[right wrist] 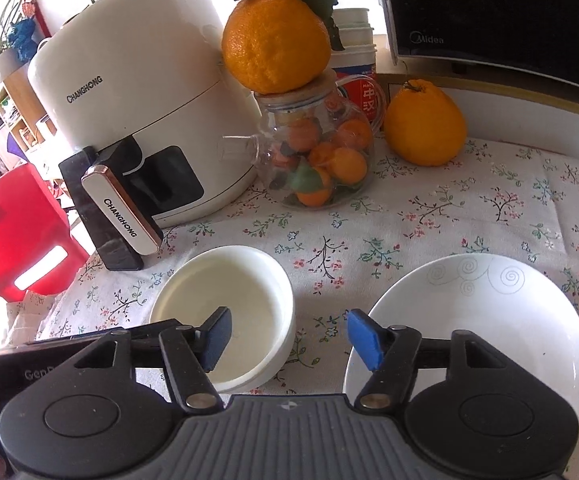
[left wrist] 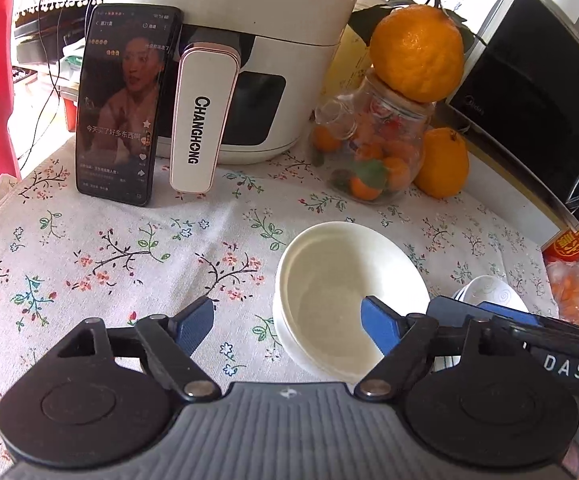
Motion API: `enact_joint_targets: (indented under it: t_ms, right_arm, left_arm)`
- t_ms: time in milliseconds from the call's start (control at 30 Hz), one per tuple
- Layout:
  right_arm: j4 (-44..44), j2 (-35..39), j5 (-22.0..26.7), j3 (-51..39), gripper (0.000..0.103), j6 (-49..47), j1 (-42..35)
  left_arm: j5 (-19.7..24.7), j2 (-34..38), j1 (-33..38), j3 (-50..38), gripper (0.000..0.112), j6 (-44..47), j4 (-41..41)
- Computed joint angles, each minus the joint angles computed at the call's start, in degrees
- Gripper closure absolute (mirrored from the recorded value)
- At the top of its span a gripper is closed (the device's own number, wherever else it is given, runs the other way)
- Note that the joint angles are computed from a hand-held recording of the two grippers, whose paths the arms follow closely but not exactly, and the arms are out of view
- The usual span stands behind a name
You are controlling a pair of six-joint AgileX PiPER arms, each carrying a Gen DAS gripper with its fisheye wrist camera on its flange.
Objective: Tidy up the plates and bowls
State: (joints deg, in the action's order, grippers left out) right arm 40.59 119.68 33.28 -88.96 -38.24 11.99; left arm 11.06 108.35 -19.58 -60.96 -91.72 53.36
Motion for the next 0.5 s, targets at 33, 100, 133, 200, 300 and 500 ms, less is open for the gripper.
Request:
enact_joint_targets:
  t_ms: [33, 100, 133, 200, 300, 500]
  right_arm:
    - [0.84, -0.28, -0.41, 0.57, 0.032, -1.99, -0.21]
    - [1.91, -0.69, -0.77, 1.41, 0.031, -5.12, -0.42]
    - [2.61, -1.09, -1.17, 2.19, 0.029, -6.84, -0.44]
    - [3.50, -1.84, -1.91, 3.55, 0.026, -9.64, -0.38]
    - [4.42, -3.38, -3.62, 6.31, 0.023, -14.06, 0.26]
    - [5.40, -5.90, -4.77, 10.43, 0.022, -18.75, 1.28]
  left_arm:
    - [-0.42, 0.36, 0.33, -0.15, 0.033, -0.07, 0.08]
    - [-1.76, 0.96, 1.01, -0.28, 0.031, -0.52, 0.33]
    - [-2.23, 1.26, 1.26, -0.44, 0.031, -0.87, 0.35]
    - [-2.24, 1.65, 1.38, -0.76, 0.029, -3.01, 1.98]
    - [1.73, 2.08, -0.26, -1.64, 0.023, -9.25, 8.16]
    - [6.95, 3.81, -1.87, -4.37, 0.021, -1.86, 3.97]
